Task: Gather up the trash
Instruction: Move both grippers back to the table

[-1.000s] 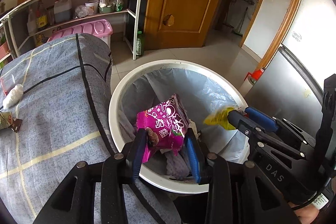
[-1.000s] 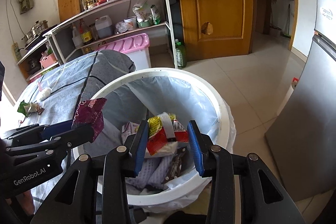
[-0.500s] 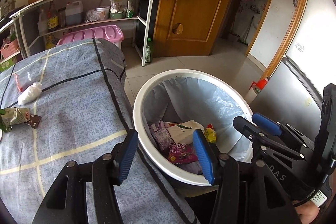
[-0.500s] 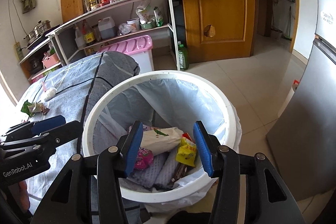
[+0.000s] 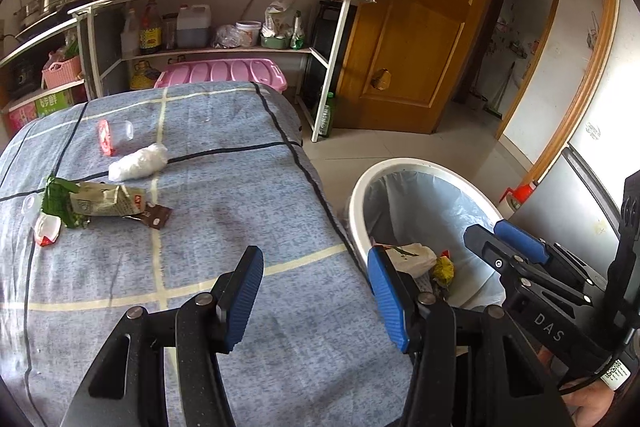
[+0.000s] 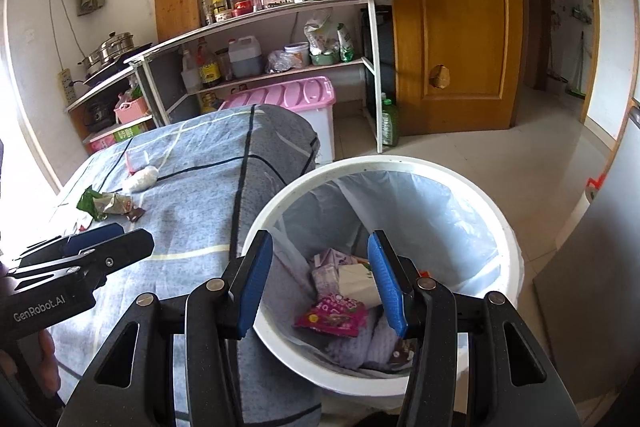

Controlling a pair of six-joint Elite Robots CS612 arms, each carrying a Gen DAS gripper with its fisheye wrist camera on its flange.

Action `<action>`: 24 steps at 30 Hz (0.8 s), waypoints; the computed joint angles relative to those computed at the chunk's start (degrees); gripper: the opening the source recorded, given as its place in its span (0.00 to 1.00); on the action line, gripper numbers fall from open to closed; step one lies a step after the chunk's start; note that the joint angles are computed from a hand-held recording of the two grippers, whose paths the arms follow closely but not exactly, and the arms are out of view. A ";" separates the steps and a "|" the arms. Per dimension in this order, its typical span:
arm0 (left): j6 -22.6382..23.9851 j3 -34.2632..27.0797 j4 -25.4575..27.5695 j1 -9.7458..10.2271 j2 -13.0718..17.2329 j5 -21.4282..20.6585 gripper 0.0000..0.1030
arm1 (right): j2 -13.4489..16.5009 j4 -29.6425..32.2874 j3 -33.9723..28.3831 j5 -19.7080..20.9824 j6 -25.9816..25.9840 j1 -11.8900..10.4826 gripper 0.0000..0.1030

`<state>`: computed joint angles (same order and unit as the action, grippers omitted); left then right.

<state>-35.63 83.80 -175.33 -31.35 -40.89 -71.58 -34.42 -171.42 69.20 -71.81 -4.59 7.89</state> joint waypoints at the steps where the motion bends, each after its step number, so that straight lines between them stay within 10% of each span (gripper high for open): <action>1: -0.36 0.64 -0.27 0.11 -0.31 0.57 0.52 | 0.02 0.14 -0.14 0.28 -0.29 0.20 0.49; 24: -13.14 12.56 -1.74 4.67 -6.16 8.94 0.52 | 4.21 9.92 -9.67 8.90 -9.11 5.45 0.50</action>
<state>-48.78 96.36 -177.07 -26.69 -47.05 -62.64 -30.21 -161.49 59.54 -62.91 -13.70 13.35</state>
